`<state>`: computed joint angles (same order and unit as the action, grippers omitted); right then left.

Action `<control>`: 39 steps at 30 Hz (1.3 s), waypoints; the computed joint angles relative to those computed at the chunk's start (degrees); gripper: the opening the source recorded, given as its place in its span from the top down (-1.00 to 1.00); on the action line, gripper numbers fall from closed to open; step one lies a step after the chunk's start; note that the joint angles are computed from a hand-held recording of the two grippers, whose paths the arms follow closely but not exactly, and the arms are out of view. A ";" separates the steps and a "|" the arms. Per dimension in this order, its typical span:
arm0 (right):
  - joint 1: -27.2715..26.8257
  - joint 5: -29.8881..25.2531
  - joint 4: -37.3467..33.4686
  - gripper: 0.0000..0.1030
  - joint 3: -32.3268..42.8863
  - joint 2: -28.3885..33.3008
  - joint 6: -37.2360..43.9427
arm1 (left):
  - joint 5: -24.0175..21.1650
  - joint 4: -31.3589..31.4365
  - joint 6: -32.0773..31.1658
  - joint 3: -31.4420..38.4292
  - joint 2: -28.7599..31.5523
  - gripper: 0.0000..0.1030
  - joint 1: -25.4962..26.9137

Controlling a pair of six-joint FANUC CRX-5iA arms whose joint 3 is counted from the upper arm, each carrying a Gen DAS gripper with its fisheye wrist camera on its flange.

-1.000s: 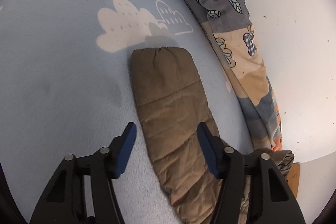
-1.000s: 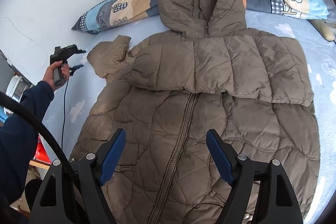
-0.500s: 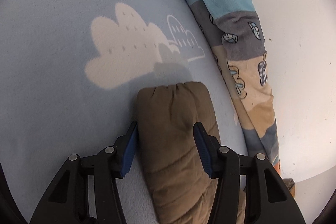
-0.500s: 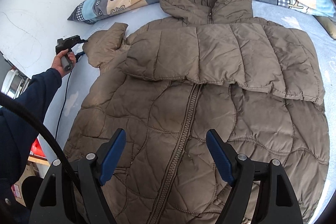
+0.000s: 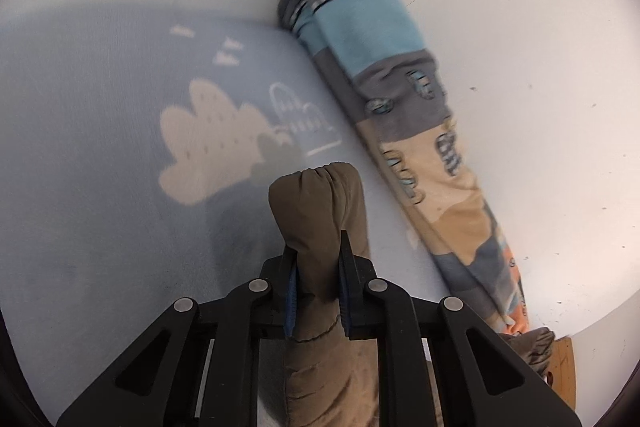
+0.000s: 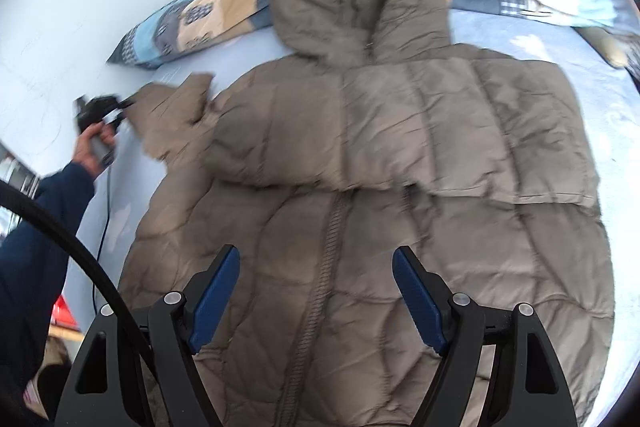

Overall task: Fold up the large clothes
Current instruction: 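Lift the sleeve with the left tool and fold it across the jacket body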

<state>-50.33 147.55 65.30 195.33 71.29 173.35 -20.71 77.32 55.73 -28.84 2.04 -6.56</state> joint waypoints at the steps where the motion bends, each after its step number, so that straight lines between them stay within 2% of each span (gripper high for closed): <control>1: -3.50 -1.07 -0.06 -0.61 -0.22 0.26 2.01 | -0.12 -0.74 0.43 -0.26 -1.39 0.70 0.30; 7: -21.45 -7.87 -0.78 -0.61 -1.73 1.06 14.08 | -2.57 -10.04 7.80 0.17 -7.99 0.71 2.60; 13: -37.92 -12.21 0.97 -0.61 -2.92 2.40 27.32 | -3.45 -14.65 14.78 -0.48 -13.77 0.71 2.71; 16: -37.65 -8.37 5.45 -0.61 -3.15 4.05 29.60 | -4.50 -16.61 17.61 -0.89 -16.47 0.71 2.66; 21: -29.58 -0.65 9.20 -0.61 -2.89 7.84 23.29 | -6.96 -24.20 24.49 0.62 -19.52 0.71 1.95; 24: -27.33 -1.27 6.94 -0.61 -2.57 8.85 17.67 | -8.07 -28.67 27.99 1.80 -21.29 0.71 0.89; 30: -30.91 -3.77 7.09 -0.61 -3.47 7.83 22.71 | -10.31 -35.57 33.26 4.93 -23.57 0.71 -2.17; 39: -37.11 -7.72 6.02 -0.61 -4.70 7.66 25.04 | -14.28 -45.87 41.21 11.67 -25.13 0.71 -8.54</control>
<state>-87.44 139.83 71.32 190.63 78.95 198.39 -34.99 31.45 96.95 -17.18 -23.09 -15.09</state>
